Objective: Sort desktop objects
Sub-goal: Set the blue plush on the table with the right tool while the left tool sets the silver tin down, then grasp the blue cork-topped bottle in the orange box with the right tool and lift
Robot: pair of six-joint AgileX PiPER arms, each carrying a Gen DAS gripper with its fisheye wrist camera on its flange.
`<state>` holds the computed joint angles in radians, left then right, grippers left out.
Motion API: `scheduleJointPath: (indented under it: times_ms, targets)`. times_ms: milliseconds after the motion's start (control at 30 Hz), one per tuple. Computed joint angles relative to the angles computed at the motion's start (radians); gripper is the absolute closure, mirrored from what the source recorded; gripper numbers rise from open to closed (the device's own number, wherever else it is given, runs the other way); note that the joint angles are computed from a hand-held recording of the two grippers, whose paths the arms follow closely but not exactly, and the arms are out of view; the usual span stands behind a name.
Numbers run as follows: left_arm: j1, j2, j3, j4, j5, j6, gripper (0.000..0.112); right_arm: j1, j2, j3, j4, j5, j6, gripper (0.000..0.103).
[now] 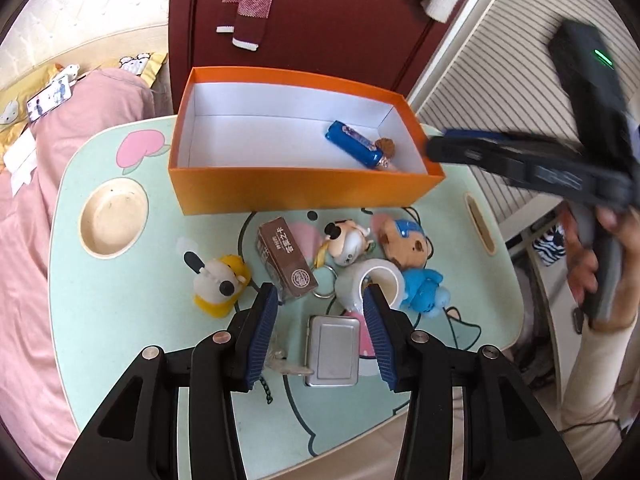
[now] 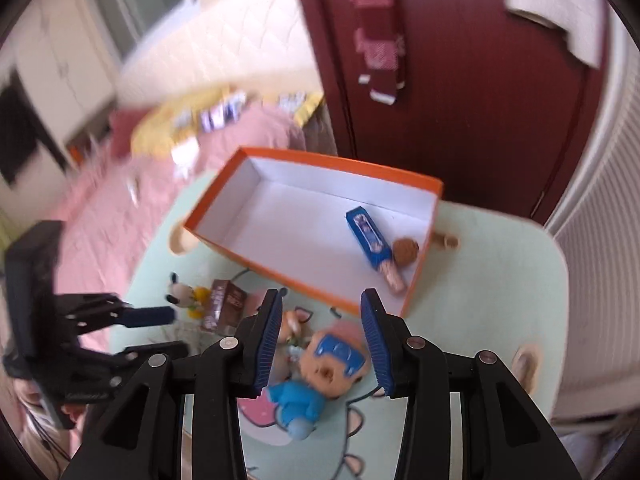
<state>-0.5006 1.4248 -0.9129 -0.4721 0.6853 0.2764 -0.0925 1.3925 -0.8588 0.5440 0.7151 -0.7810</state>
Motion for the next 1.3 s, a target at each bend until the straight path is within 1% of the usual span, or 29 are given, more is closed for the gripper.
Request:
scheduleJointPath:
  times_ms: [67, 100, 167, 200, 300, 367, 433, 467, 533, 567, 667, 767, 867, 967, 1067, 1167, 1300]
  targets:
    - [0.013, -0.006, 0.011, -0.030, -0.003, 0.028, 0.066, 0.117, 0.116, -0.124, -0.200, -0.015, 0.192, 0.062]
    - [0.018, -0.008, 0.015, -0.042, -0.003, 0.039, 0.066, 0.156, 0.179, -0.181, -0.300, -0.006, 0.292, 0.062]
    - [0.016, -0.004, 0.021, -0.053, -0.015, 0.047, 0.066, 0.231, 0.312, -0.313, -0.497, 0.044, 0.492, 0.062]
    - [0.017, -0.007, 0.022, -0.052, -0.015, 0.048, 0.066, 0.253, 0.376, -0.376, -0.553, 0.075, 0.552, 0.062]
    - [0.018, -0.009, 0.024, -0.055, -0.014, 0.051, 0.066, 0.267, 0.520, -0.518, -0.590, 0.166, 0.593, 0.062]
    - [0.021, -0.009, 0.026, -0.064, -0.014, 0.056, 0.066, 0.280, 0.568, -0.562, -0.625, 0.195, 0.617, 0.063]
    - [0.021, -0.006, 0.029, -0.079, -0.016, 0.068, 0.066, 0.297, 0.603, -0.593, -0.667, 0.219, 0.642, 0.076]
    - [0.019, -0.005, 0.031, -0.084, -0.018, 0.072, 0.066, 0.304, 0.616, -0.606, -0.682, 0.230, 0.651, 0.078]
    - [0.014, -0.007, 0.038, -0.088, -0.022, 0.073, 0.066, 0.306, 0.606, -0.602, -0.672, 0.236, 0.648, 0.080]
    - [0.014, -0.006, 0.040, -0.092, -0.024, 0.075, 0.066, 0.294, 0.590, -0.587, -0.636, 0.223, 0.637, 0.081]
    - [0.012, -0.005, 0.040, -0.091, -0.018, 0.071, 0.066, 0.254, 0.511, -0.517, -0.503, 0.166, 0.553, 0.081]
    - [0.007, -0.002, 0.031, -0.083, -0.021, 0.060, 0.066, 0.195, 0.406, -0.444, -0.346, 0.140, 0.424, 0.081]
    - [-0.003, 0.005, 0.013, -0.066, -0.017, 0.041, 0.066, 0.088, 0.268, -0.357, -0.153, 0.159, 0.244, 0.081]
    - [-0.014, 0.016, -0.017, -0.039, -0.008, 0.013, 0.066, -0.040, 0.122, -0.268, -0.007, 0.221, 0.070, 0.081]
    - [-0.027, 0.048, -0.085, 0.004, 0.021, -0.035, 0.066, -0.177, -0.003, -0.168, 0.063, 0.288, -0.073, 0.081]
    - [-0.058, 0.111, -0.199, 0.091, 0.061, -0.129, 0.066, -0.321, -0.091, -0.068, 0.098, 0.343, -0.206, 0.081]
    - [-0.124, 0.268, -0.429, 0.209, 0.145, -0.259, 0.066, -0.419, -0.067, 0.117, 0.099, 0.264, -0.354, 0.081]
